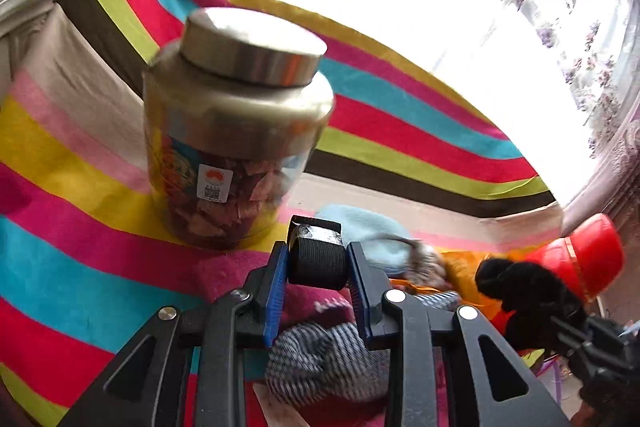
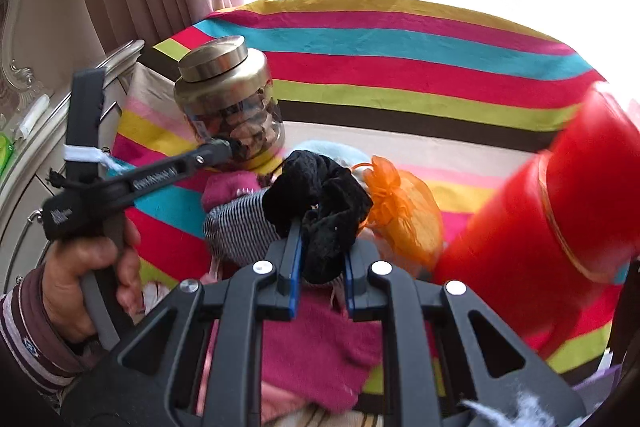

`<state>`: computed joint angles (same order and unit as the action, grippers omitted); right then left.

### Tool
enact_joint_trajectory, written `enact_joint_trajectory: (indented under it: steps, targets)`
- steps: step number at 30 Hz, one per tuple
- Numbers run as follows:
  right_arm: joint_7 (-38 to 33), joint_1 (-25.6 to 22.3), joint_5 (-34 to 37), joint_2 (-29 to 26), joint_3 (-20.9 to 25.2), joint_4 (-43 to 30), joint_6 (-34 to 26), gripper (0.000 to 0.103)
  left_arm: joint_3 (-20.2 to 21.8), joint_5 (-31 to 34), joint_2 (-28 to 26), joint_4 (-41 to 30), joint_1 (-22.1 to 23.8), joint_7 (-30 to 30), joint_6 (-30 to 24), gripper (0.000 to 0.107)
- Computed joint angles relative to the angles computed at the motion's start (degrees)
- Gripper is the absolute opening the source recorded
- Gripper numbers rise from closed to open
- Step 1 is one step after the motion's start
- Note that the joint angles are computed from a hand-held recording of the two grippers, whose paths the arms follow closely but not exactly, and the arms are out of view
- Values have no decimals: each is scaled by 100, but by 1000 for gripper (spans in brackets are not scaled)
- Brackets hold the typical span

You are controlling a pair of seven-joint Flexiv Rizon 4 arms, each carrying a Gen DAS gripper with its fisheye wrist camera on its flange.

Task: Organize soft objects
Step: 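Carry both black items into the box and open both grippers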

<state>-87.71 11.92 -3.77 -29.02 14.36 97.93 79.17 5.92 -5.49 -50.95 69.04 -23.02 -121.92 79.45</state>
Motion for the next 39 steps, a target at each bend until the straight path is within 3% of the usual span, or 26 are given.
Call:
enact_joint_trajectory:
  steps: [5, 12, 13, 16, 26, 31, 34, 36, 38, 39]
  targets:
    - [-215, -404, 428, 370, 387, 469, 63, 20, -163, -32, 446, 686, -65, -44, 414, 31]
    - [-885, -691, 1106, 870, 710, 1095, -188, 20, -476, -197, 761, 1094, -143, 218, 572, 31]
    - [-935, -672, 1189, 949, 680, 1204, -201, 20, -548, -43, 826, 1163, -115, 87, 579, 31]
    - [-1151, -700, 1546, 1172, 661, 1464, -298, 20, -448, -381, 615, 889, -399, 302, 504, 31]
    - [-1819, -676, 2648, 1925, 327, 2121, -649, 20, -746, -369, 651, 987, -526, 522, 477, 31]
    - [-1863, -530, 2836, 2219, 39, 2531, -586, 20, -856, -347, 633, 868, -614, 734, 358, 31]
    - [-1615, -479, 2737, 2400, -171, 2826, -380, 20, -1004, -375, 574, 737, -620, 901, 264, 31]
    - [-923, -387, 2036, 2496, -415, 3187, -10, 20, -1130, -396, 502, 587, -630, 1065, 152, 31]
    - [159, -335, 880, 2594, -796, 3647, 408, 20, -1289, -432, 398, 395, -636, 1267, 25, 31]
    - [412, -426, 681, 2616, -827, 3728, 493, 20, -1381, -452, 328, 260, -651, 1393, -66, 31]
